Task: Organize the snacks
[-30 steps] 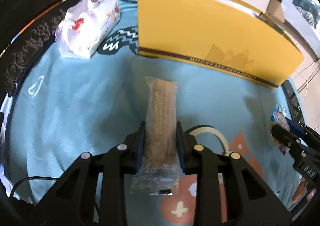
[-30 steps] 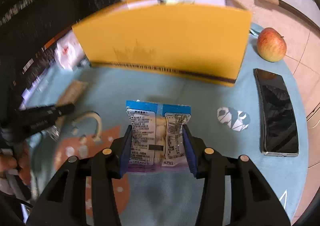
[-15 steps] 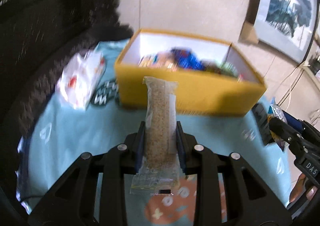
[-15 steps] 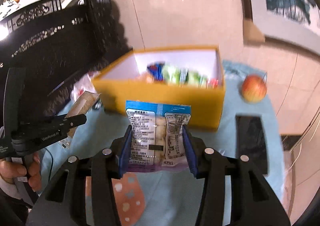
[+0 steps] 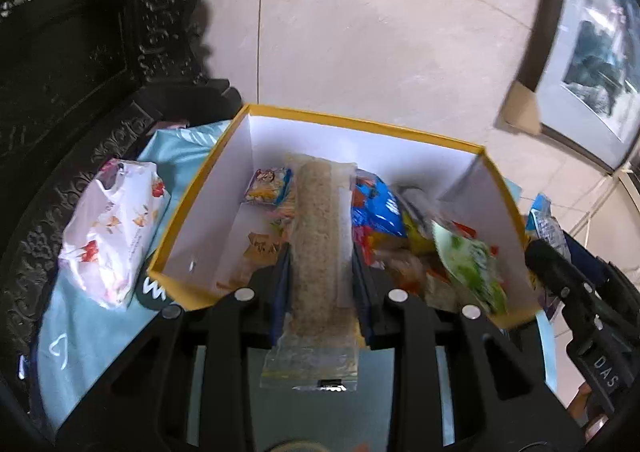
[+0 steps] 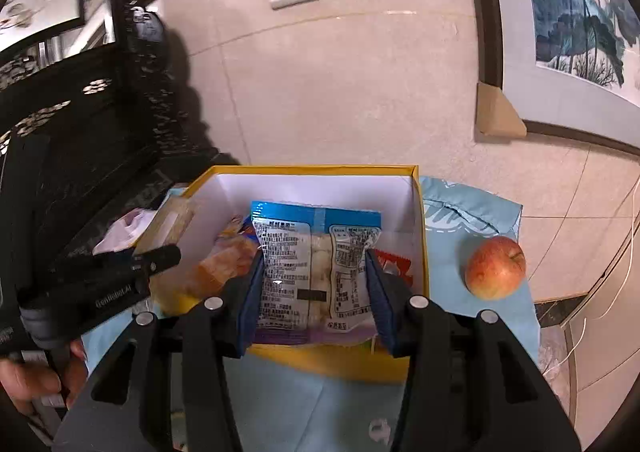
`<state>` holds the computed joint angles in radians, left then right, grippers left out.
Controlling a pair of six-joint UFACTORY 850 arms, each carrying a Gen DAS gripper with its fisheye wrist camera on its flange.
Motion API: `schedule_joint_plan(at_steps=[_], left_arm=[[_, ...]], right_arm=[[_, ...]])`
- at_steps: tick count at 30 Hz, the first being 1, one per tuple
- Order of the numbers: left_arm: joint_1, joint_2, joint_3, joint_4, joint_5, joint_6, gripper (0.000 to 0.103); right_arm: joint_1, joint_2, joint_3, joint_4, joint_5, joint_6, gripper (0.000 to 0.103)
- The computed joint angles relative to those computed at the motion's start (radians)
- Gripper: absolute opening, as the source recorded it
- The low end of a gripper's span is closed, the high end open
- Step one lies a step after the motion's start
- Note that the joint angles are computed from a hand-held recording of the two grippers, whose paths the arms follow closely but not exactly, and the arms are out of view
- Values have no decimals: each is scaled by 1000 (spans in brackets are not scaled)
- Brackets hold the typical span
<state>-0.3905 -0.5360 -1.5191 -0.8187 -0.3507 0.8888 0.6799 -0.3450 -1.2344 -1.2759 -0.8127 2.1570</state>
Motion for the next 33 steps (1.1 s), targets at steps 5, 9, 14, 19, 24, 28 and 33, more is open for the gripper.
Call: schedule_joint_plan(at_steps=[5, 9, 14, 19, 24, 28, 33], left_arm=[[-7, -68, -77, 106, 37, -141, 69], [-17, -15, 5, 15, 180, -43, 97], [-13, 32, 67, 118, 186, -135, 101], [-6, 132, 200, -188, 211, 220, 101], [19, 211, 290, -393, 174, 450, 101], [39, 259, 339, -429, 144, 505, 101], [58, 305, 387, -468, 132, 555, 101]], right_arm=[[-36, -47, -14, 28, -26, 27, 69], [-14, -28, 25, -15, -30, 98, 77], [42, 11, 63, -29, -52, 163, 78], [124, 27, 87, -33, -133, 238, 91], [178, 24, 74, -4, -181, 225, 91], [218, 23, 64, 6, -226, 236, 91], [248, 13, 40, 33, -253, 222, 91]])
